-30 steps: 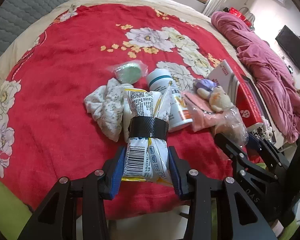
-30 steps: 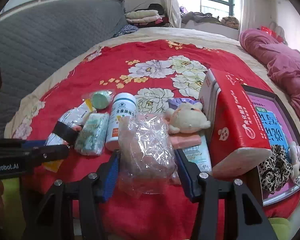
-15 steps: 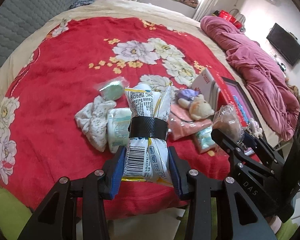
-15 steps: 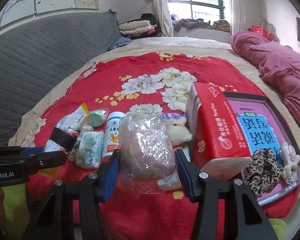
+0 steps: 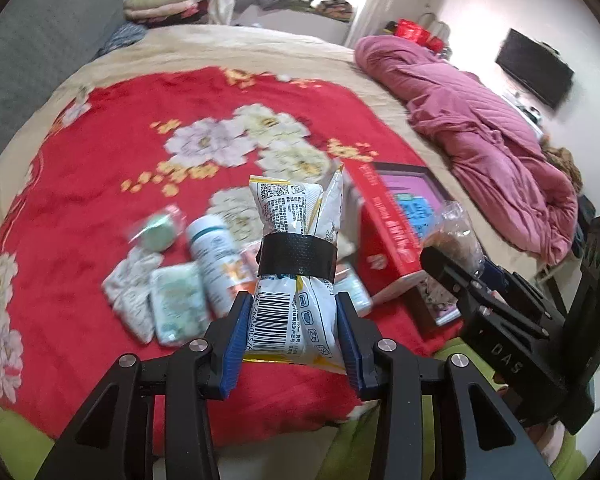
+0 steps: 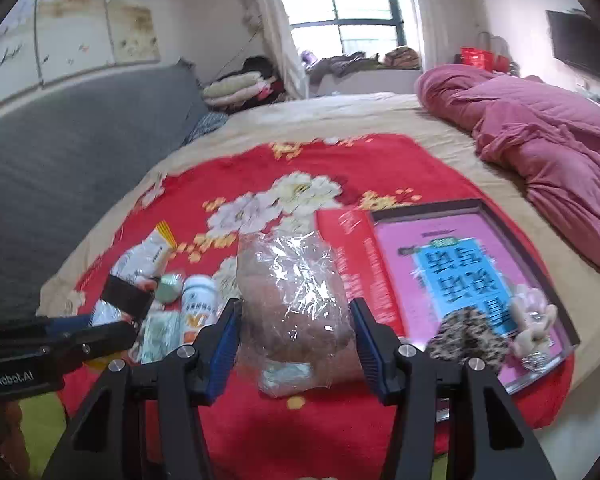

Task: Organize soft objects
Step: 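Carry the snack packet in the left tool and the plastic bag in the right tool to the box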

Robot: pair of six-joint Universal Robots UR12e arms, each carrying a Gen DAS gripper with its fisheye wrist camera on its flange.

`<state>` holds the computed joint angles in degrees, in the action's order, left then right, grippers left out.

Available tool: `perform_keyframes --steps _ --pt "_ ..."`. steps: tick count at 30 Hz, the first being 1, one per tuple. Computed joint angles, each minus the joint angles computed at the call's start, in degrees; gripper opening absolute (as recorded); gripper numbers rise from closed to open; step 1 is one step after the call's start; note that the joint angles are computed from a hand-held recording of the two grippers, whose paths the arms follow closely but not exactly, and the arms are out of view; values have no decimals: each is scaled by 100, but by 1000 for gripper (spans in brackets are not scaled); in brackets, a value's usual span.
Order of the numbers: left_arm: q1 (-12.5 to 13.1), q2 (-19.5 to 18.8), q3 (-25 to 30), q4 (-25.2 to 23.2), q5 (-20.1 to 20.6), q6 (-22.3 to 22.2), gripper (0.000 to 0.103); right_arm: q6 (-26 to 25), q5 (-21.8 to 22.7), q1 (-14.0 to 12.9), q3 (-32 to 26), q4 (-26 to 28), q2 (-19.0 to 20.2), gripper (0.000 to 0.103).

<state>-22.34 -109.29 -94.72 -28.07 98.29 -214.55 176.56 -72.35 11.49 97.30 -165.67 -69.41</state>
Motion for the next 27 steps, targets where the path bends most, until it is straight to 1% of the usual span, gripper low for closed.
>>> perform_keyframes --steps 9,17,21,27 --pt "-198 -370 664 -1 -107 413 43 466 -188 -285 60 -228 -148 54" --pt "-358 -725 1273 -83 -202 791 43 779 -461 -491 117 -465 -227 54" --pt "-410 -873 1510 -166 -235 887 43 869 -687 -579 135 -580 -257 54" --pt "-457 -1079 1812 -311 -324 1001 43 1021 -821 -707 135 -643 -253 54"
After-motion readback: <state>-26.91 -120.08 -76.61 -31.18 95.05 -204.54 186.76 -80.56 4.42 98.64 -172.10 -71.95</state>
